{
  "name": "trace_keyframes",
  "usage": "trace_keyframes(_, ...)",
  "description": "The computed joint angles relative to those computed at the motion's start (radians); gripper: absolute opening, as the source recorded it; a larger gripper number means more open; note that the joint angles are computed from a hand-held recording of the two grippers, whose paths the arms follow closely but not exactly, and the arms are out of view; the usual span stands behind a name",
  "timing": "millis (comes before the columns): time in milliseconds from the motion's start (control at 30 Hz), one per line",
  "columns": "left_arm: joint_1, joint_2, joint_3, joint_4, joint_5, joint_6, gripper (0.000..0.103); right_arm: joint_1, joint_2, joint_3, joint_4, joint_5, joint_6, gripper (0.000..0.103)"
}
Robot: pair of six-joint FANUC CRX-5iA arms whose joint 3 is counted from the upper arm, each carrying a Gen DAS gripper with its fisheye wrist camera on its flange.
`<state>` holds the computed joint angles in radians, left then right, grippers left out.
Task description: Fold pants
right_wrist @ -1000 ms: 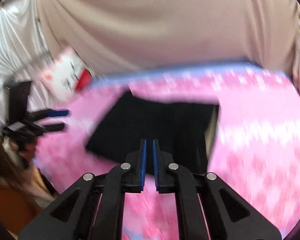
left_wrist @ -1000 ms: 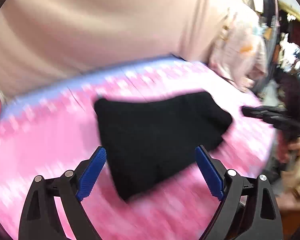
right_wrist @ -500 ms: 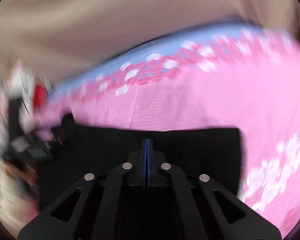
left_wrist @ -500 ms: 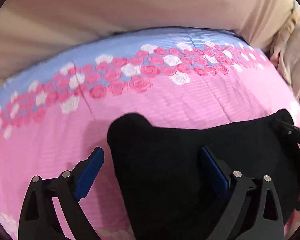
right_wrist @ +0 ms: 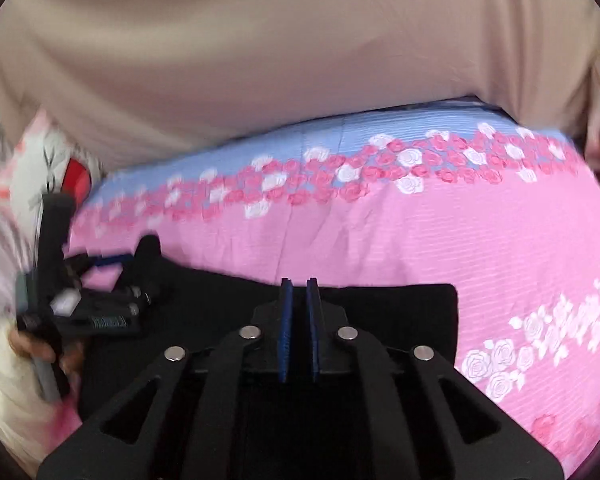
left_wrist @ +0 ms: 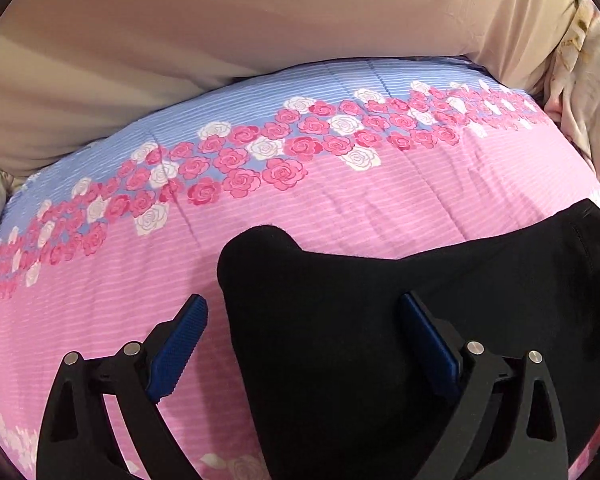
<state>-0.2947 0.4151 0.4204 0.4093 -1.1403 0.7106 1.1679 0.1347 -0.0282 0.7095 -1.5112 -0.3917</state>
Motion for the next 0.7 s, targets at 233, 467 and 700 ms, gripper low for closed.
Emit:
trace_keyframes(233,-0.007,-0.048,-0.054,-0.021,0.058,0.0,0.095,0.1,-0.076,-0.084,0.126,0.013,-0.231,0.01)
trace_keyframes(467,-0.006,-0.073,-0.083,-0.021,0.079,0.008,0.095,0.173,-0.112,-0.183,0.071,0.041,-0.376,0.007)
trace_keyframes(700,0.009,-0.158,-0.172,-0.002,0.122,-0.035,0.094,0.217,-0.05,-0.06,0.154,0.004,-0.284,0.011)
